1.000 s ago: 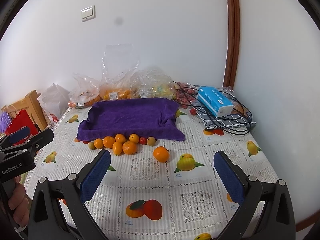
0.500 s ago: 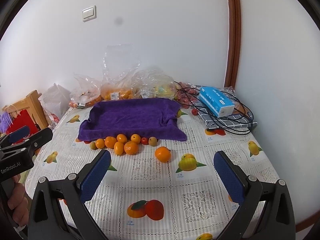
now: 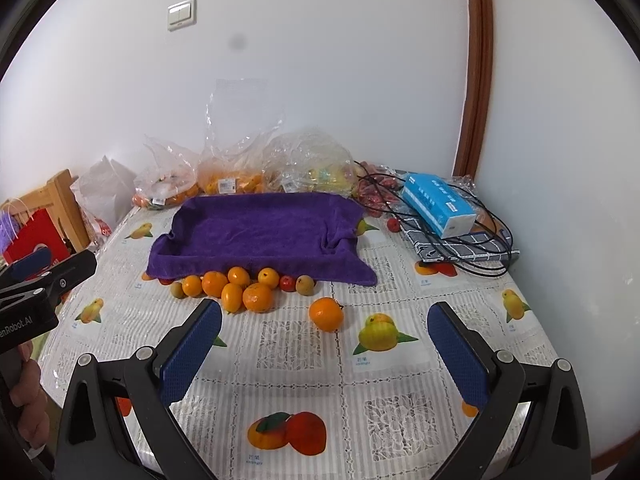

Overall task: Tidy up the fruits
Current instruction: 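Grasp the large orange with the right gripper while the left gripper grasps a small yellow-brown fruit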

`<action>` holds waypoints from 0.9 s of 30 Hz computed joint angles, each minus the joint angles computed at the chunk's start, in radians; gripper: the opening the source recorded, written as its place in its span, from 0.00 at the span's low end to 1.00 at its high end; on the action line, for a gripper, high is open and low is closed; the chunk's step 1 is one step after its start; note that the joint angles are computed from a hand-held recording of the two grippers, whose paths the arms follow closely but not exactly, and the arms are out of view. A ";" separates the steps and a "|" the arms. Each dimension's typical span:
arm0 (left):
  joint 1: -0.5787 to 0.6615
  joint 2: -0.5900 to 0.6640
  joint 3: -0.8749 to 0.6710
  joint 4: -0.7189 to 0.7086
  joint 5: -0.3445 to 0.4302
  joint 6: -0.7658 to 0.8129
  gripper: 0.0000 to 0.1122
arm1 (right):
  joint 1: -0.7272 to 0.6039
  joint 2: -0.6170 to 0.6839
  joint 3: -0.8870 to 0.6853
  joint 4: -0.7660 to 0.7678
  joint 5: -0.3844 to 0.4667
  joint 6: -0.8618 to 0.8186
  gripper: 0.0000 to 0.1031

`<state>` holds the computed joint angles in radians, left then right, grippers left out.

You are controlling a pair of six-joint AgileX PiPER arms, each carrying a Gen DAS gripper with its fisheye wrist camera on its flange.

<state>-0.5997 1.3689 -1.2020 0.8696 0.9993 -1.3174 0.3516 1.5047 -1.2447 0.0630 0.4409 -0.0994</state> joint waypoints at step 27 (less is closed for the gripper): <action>0.324 0.244 0.060 -0.176 -0.326 0.193 0.88 | -0.083 0.479 -0.269 0.226 0.011 -0.205 0.72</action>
